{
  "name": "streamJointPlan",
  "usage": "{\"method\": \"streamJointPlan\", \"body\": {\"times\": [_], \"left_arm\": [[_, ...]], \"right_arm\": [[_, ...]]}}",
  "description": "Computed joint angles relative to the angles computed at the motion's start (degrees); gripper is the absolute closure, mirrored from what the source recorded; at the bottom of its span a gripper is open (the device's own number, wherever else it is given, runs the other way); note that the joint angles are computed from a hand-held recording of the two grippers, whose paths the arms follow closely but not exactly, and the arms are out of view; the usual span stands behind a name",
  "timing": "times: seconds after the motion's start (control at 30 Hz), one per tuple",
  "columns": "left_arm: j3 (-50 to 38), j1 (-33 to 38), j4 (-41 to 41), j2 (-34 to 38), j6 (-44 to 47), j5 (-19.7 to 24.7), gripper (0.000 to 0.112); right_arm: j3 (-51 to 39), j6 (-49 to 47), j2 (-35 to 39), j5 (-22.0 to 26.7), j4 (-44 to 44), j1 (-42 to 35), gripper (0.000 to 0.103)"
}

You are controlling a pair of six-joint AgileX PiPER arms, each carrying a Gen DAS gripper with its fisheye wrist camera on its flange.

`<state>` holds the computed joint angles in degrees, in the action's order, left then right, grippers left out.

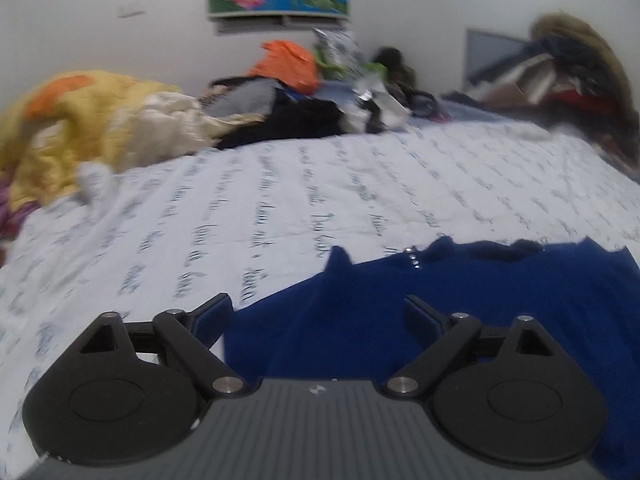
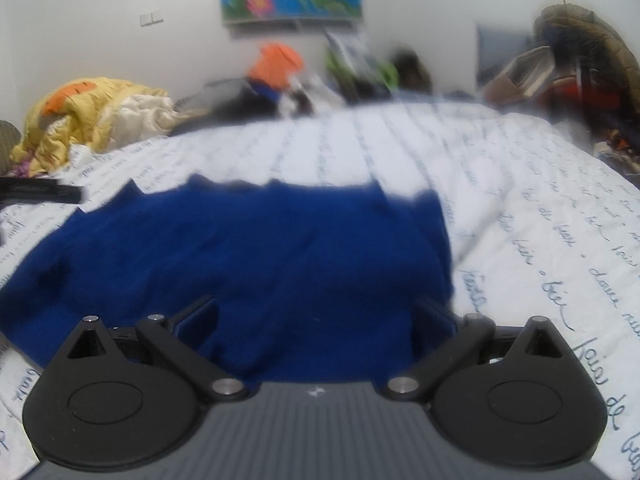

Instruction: Fold small clothes

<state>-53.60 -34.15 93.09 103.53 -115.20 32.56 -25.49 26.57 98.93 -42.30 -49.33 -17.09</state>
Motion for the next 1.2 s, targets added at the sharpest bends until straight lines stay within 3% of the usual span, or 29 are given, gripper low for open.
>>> {"method": "streamJointPlan", "body": {"times": [0.07,0.17,0.27,0.33,0.37,0.47,0.6,0.7,0.77,0.8,0.87,0.9,0.97,1.03,1.13,1.2], "left_arm": [[-4.7,2.7,-5.0,3.3,9.5,-4.1,0.028],[-10.4,4.2,-12.7,8.7,19.6,-3.2,0.044],[-11.2,6.0,-10.2,10.7,16.8,-5.3,0.064],[-9.7,7.4,-6.6,9.8,11.2,-9.4,0.096],[-9.3,7.6,-5.3,9.5,9.1,-10.7,0.100],[-8.9,5.2,-5.0,9.2,8.6,-6.3,0.103],[-8.3,5.7,-4.8,7.9,5.3,-3.6,0.103],[-10.8,7.4,-12.3,9.4,12.9,-5.8,0.102],[-11.9,5.4,-11.8,10.8,13.3,-2.0,0.098],[-12.4,4.6,-12.9,10.9,13.8,-0.2,0.091],[-12.1,4.0,-14.4,9.9,13.3,1.0,0.080],[-11.7,3.5,-14.5,9.4,12.7,2.4,0.068],[-10.6,1.5,-13.5,8.6,10.9,6.3,0.057],[-9.6,-1.0,-13.5,7.7,10.1,10.0,0.038],[-8.3,-6.3,-14.0,6.8,8.6,17.4,0.029],[-6.7,-9.5,-14.6,5.9,6.2,19.9,0.023]], "right_arm": [[-0.3,-0.9,0.0,1.0,1.3,1.6,0.000],[-0.5,-1.9,0.2,1.7,3.1,3.5,0.000],[-1.4,-1.9,0.5,2.5,4.1,4.8,0.000],[-1.8,-2.1,0.6,3.1,4.8,5.4,0.000],[-2.0,-2.0,0.7,3.3,4.9,5.5,0.000],[-2.7,-1.3,0.5,4.2,5.0,5.9,0.000],[-3.1,-0.9,-0.3,4.0,4.2,5.5,0.000],[-4.9,-1.6,0.5,6.6,6.2,7.2,0.000],[-7.0,-4.6,1.9,10.8,10.3,9.8,0.000],[-8.0,-6.9,2.6,12.8,12.8,11.2,0.000],[-7.2,-12.3,3.1,11.8,16.7,11.9,0.000],[-6.6,-13.7,2.7,11.6,17.9,12.1,0.000],[-5.2,-13.1,1.6,10.1,17.4,11.3,0.000],[-4.0,-10.2,1.2,7.5,15.1,9.8,0.000],[-4.2,-7.1,1.1,7.6,11.7,9.2,0.000],[-4.3,-12.8,1.8,9.1,17.7,11.4,0.000]]}}
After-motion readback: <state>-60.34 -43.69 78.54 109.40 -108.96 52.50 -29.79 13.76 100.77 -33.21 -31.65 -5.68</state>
